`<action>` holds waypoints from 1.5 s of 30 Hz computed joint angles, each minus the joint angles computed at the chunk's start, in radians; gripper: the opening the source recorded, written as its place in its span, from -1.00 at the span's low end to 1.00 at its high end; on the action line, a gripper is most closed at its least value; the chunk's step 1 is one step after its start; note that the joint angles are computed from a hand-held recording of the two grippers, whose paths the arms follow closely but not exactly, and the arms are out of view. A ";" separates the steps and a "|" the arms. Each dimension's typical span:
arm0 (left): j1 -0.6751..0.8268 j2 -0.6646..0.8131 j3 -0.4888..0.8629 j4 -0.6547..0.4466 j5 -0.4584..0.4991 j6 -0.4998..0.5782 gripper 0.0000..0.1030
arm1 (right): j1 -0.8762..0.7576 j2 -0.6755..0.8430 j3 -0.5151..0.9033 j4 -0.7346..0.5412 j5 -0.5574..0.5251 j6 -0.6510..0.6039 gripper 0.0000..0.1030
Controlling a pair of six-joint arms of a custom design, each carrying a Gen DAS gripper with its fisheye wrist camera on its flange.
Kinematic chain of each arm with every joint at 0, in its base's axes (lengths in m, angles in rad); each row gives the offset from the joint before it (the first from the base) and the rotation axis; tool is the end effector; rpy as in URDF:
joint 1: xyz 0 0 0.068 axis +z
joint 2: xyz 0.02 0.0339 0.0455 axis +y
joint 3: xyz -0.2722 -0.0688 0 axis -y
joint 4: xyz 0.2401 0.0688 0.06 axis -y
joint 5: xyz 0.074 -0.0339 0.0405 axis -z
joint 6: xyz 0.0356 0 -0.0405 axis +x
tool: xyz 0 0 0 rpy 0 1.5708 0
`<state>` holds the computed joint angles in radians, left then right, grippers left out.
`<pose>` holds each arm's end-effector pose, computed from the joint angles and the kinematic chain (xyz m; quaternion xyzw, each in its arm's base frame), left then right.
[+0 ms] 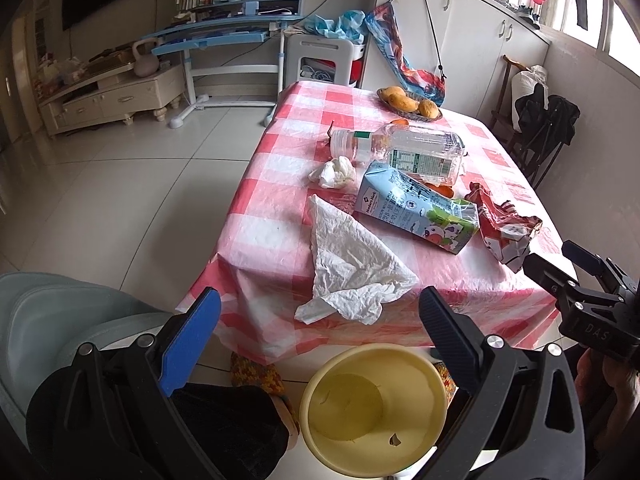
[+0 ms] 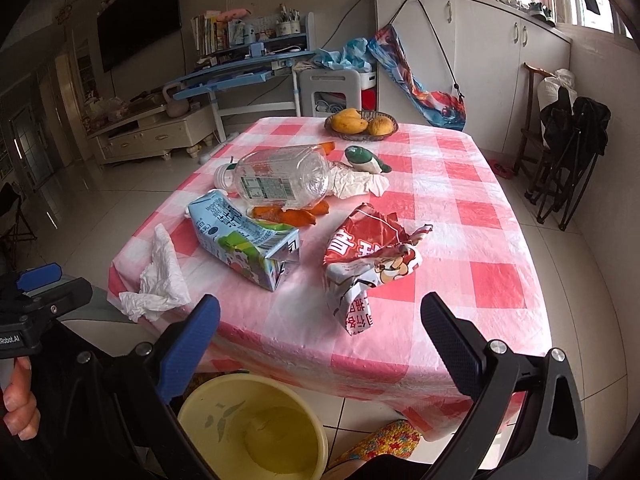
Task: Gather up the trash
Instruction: 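Grasp the red snack bag with the right gripper while the left grasps the white plastic wrap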
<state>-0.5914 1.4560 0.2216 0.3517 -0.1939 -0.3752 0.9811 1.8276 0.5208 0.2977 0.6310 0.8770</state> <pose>0.1648 -0.1024 0.0929 0.0686 0.9350 -0.0753 0.3396 0.1645 0.2081 0.0737 0.0384 0.9166 0.0326 0.3965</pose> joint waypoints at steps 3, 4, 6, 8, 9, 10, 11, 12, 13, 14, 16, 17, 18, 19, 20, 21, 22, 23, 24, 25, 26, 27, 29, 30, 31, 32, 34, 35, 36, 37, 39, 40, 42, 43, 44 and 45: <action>-0.006 0.053 0.026 0.009 -0.006 -0.006 0.85 | -0.021 0.019 0.005 0.013 -0.021 0.005 0.87; -0.006 0.076 0.036 0.013 -0.005 -0.008 0.85 | -0.030 0.025 0.007 0.018 -0.030 0.009 0.87; -0.009 0.129 0.066 0.018 -0.007 -0.012 0.85 | -0.049 0.036 0.012 0.021 -0.042 0.011 0.87; -0.013 0.180 0.098 0.025 -0.015 -0.016 0.85 | -0.062 0.044 0.011 0.032 -0.053 0.016 0.87; -0.015 0.203 0.113 0.029 -0.020 -0.023 0.85 | -0.071 0.048 0.009 0.038 -0.058 0.017 0.87; -0.010 0.227 0.129 0.032 -0.017 -0.029 0.85 | -0.077 0.052 0.010 0.039 -0.060 0.021 0.87; -0.002 0.251 0.147 0.035 -0.008 -0.037 0.85 | -0.084 0.057 0.010 0.040 -0.064 0.025 0.87; 0.006 0.275 0.164 0.037 0.003 -0.045 0.85 | -0.094 0.061 0.009 0.047 -0.071 0.027 0.87; 0.013 0.301 0.184 0.036 0.012 -0.053 0.85 | -0.103 0.065 0.006 0.055 -0.078 0.030 0.87; 0.020 0.326 0.203 0.036 0.020 -0.060 0.85 | -0.110 0.069 0.005 0.057 -0.083 0.034 0.87; 0.028 0.373 0.237 0.039 0.034 -0.074 0.85 | -0.126 0.078 0.003 0.071 -0.095 0.036 0.87; 0.029 0.396 0.255 0.039 0.035 -0.079 0.85 | -0.134 0.087 0.005 0.081 -0.100 0.034 0.86; 0.031 0.420 0.275 0.035 0.035 -0.081 0.85 | -0.141 0.095 0.009 0.084 -0.104 0.032 0.83; 0.033 0.450 0.301 0.025 0.033 -0.081 0.85 | -0.149 0.105 0.015 0.085 -0.110 0.029 0.80; 0.034 0.478 0.326 0.012 0.029 -0.084 0.85 | -0.156 0.115 0.020 0.087 -0.119 0.028 0.76; 0.037 0.503 0.348 0.007 0.031 -0.089 0.85 | -0.167 0.127 0.027 0.089 -0.131 0.026 0.65; 0.043 0.526 0.366 0.007 0.037 -0.097 0.85 | -0.176 0.138 0.034 0.087 -0.139 0.027 0.55; 0.046 0.543 0.383 0.005 0.040 -0.104 0.85 | -0.182 0.148 0.038 0.088 -0.143 0.030 0.52; 0.048 0.555 0.396 0.003 0.038 -0.107 0.85 | -0.188 0.155 0.038 0.095 -0.145 0.035 0.44; 0.046 0.565 0.407 0.004 0.027 -0.107 0.85 | -0.195 0.158 0.035 0.107 -0.149 0.037 0.32; 0.041 0.572 0.416 0.005 0.010 -0.108 0.84 | -0.198 0.162 0.028 0.120 -0.154 0.040 0.27; 0.035 0.575 0.419 0.009 -0.008 -0.113 0.83 | -0.204 0.163 0.019 0.141 -0.163 0.038 0.13; 0.028 0.579 0.418 0.033 -0.037 -0.100 0.54 | -0.212 0.166 0.008 0.168 -0.183 0.033 -0.10; 0.025 0.583 0.428 0.026 -0.050 -0.086 0.32 | -0.215 0.167 0.004 0.178 -0.189 0.033 -0.26; 0.028 0.579 0.426 0.028 -0.053 -0.082 0.19 | -0.215 0.165 -0.004 0.191 -0.192 0.036 -0.30; 0.037 0.569 0.412 0.046 -0.039 -0.078 -0.17 | -0.215 0.160 -0.015 0.207 -0.194 0.039 -0.35; 0.063 0.559 0.402 0.061 0.019 -0.071 -0.58 | -0.215 0.153 -0.029 0.230 -0.191 0.046 -0.44; 0.075 0.554 0.393 0.070 0.052 -0.071 -0.75 | -0.215 0.148 -0.039 0.247 -0.191 0.048 -0.44; 0.082 0.552 0.389 0.077 0.072 -0.072 -0.81 | -0.212 0.139 -0.050 0.258 -0.185 0.049 -0.45; 0.084 0.550 0.379 0.090 0.079 -0.073 -0.83 | -0.209 0.128 -0.055 0.259 -0.175 0.045 -0.47; 0.093 0.534 0.361 0.109 0.105 -0.073 -0.91 | -0.196 0.102 -0.074 0.270 -0.153 0.042 -0.48; 0.098 0.521 0.343 0.129 0.120 -0.075 -0.92 | -0.186 0.083 -0.086 0.271 -0.140 0.045 -0.49; 0.104 0.483 0.302 0.164 0.134 -0.073 -0.93 | -0.162 0.041 -0.105 0.260 -0.110 0.048 -0.49; 0.106 0.459 0.280 0.177 0.137 -0.071 -0.93 | -0.147 0.015 -0.116 0.251 -0.100 0.050 -0.49; 0.108 0.436 0.256 0.191 0.143 -0.070 -0.93 | -0.130 -0.012 -0.124 0.237 -0.088 0.052 -0.49; 0.112 0.411 0.230 0.207 0.151 -0.069 -0.93 | -0.102 -0.042 -0.128 0.207 -0.066 0.056 -0.49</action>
<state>-0.4790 1.8670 0.4520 0.5585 -0.0429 -0.4447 0.8789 1.7855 0.3930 0.5043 0.5647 0.9334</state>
